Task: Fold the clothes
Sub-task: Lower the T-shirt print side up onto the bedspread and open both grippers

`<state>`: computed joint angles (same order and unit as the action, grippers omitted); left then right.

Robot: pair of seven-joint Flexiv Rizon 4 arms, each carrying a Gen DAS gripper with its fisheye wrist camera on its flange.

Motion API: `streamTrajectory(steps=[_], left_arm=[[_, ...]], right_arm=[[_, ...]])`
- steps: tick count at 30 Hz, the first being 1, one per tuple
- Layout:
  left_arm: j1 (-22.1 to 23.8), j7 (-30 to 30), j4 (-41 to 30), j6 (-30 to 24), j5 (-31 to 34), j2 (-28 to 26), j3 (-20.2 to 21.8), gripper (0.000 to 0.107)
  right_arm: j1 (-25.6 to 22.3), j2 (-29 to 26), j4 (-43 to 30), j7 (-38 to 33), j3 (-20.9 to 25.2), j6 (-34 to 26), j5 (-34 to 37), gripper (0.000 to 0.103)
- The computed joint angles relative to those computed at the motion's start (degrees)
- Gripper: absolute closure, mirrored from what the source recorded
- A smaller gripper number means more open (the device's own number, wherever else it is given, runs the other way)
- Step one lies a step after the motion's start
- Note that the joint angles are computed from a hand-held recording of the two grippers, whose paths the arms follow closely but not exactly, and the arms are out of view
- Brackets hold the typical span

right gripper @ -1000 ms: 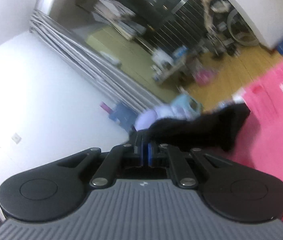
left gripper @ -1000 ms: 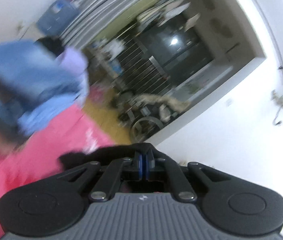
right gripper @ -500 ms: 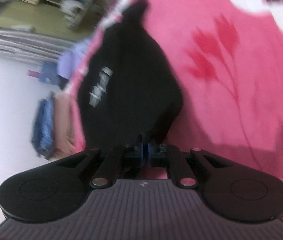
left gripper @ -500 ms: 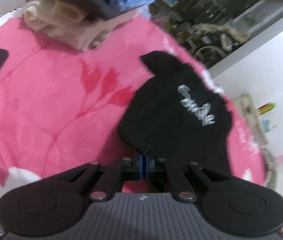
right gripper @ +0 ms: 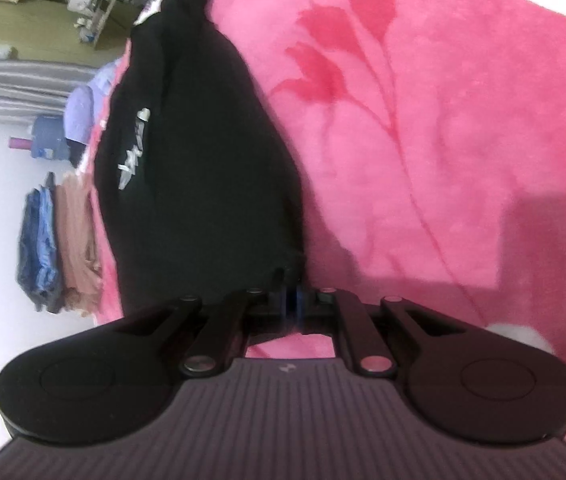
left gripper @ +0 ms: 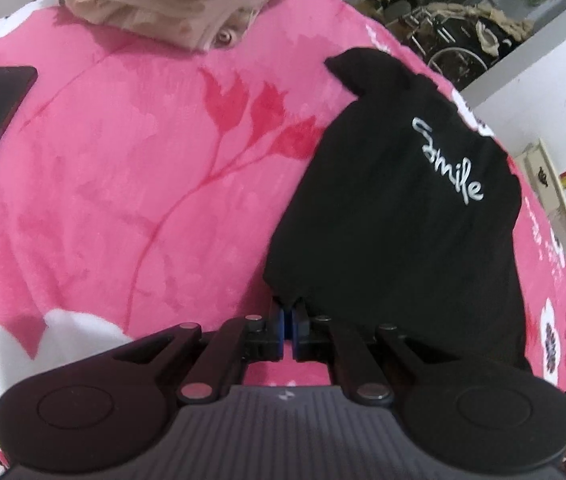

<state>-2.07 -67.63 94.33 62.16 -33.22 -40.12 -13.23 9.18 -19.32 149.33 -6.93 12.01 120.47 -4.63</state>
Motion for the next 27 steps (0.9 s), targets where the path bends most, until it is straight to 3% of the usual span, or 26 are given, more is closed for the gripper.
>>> streamTrajectory(steps=[9, 15, 17, 19, 20, 21, 24, 27], left_arm=[[0.0, 2.1, -0.2, -0.4, 2.5, -1.5, 0.5, 0.103], [-1.0, 1.4, -1.8, -2.4, 4.7, -1.7, 1.9, 0.1], [-1.1, 1.4, -1.9, -2.7, 5.1, -1.5, 2.1, 0.1], [-0.9, 1.4, -1.8, -3.0, 5.0, -1.4, 1.9, 0.098], [-0.9, 1.4, -1.8, -3.3, 4.9, -1.4, 1.9, 0.097], [-0.7, 1.5, -1.9, -3.7, 4.8, -1.4, 1.7, 0.096], [0.2, 1.5, -2.4, -4.8, 3.1, -1.6, 0.8, 0.084], [1.7, 2.3, -2.5, -5.7, 0.0, -1.8, -0.6, 0.071]], right_arm=[[-2.8, 0.7, -0.1, 0.5, 0.9, -7.4, -4.9, 0.1], [-9.4, 0.8, -1.5, -1.1, 4.6, -11.8, -10.6, 0.098], [-13.8, 1.1, -1.8, -0.9, 7.4, -13.1, -13.6, 0.095], [-14.6, 4.2, -1.3, -1.1, 7.6, -16.7, -14.2, 0.08], [-15.5, 6.2, -1.3, -2.1, 8.5, -19.6, -13.7, 0.077], [-14.8, 8.3, -1.0, -2.3, 7.6, -21.9, -14.1, 0.075], [-8.5, 16.4, -0.1, -2.5, -0.7, -30.1, -20.3, 0.071], [-5.5, 20.3, -4.7, -13.9, -1.7, -41.2, -19.6, 0.069]])
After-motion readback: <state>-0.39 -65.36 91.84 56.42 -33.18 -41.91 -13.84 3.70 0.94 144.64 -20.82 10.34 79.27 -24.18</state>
